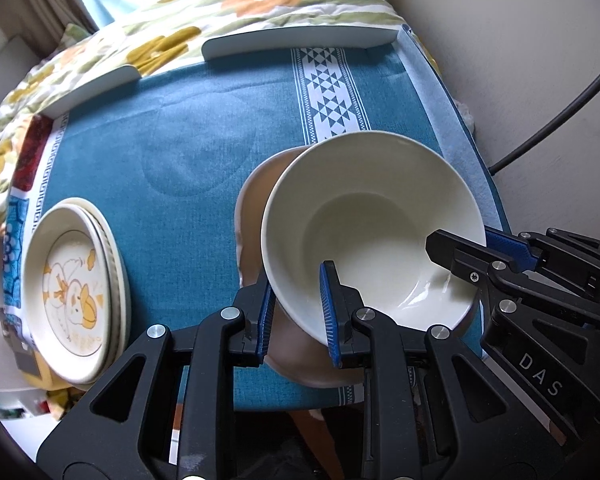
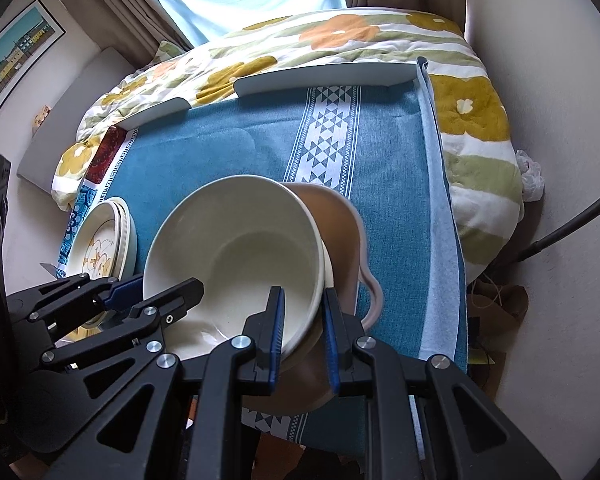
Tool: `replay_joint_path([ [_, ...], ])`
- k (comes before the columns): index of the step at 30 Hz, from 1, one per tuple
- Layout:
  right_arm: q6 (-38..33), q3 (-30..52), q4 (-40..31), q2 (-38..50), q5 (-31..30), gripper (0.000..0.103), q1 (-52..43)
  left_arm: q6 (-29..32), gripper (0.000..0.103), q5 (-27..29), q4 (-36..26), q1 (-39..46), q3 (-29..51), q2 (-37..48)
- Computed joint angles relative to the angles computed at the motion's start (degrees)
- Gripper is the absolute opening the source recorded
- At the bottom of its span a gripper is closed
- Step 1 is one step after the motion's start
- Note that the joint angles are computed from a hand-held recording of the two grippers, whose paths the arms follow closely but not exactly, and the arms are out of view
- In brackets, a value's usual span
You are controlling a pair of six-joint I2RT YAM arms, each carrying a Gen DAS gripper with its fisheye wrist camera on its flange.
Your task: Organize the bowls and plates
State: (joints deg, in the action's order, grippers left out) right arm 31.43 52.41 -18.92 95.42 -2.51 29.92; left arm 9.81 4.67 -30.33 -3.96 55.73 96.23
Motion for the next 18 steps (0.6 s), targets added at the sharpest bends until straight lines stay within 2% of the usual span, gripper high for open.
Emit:
replay_joint_path([
  [10, 0.4, -0.6, 0.4, -0.4, -1.0, 0.017, -0.6, -0.8, 0.018, -0.4, 0.0, 0.0, 0.0, 0.1],
  [18, 0.5, -1.4, 0.5, -2.3, -1.8, 0.017, -1.3, -0.8, 0.018, 2.0, -1.2, 2.3, 0.2, -2.2],
])
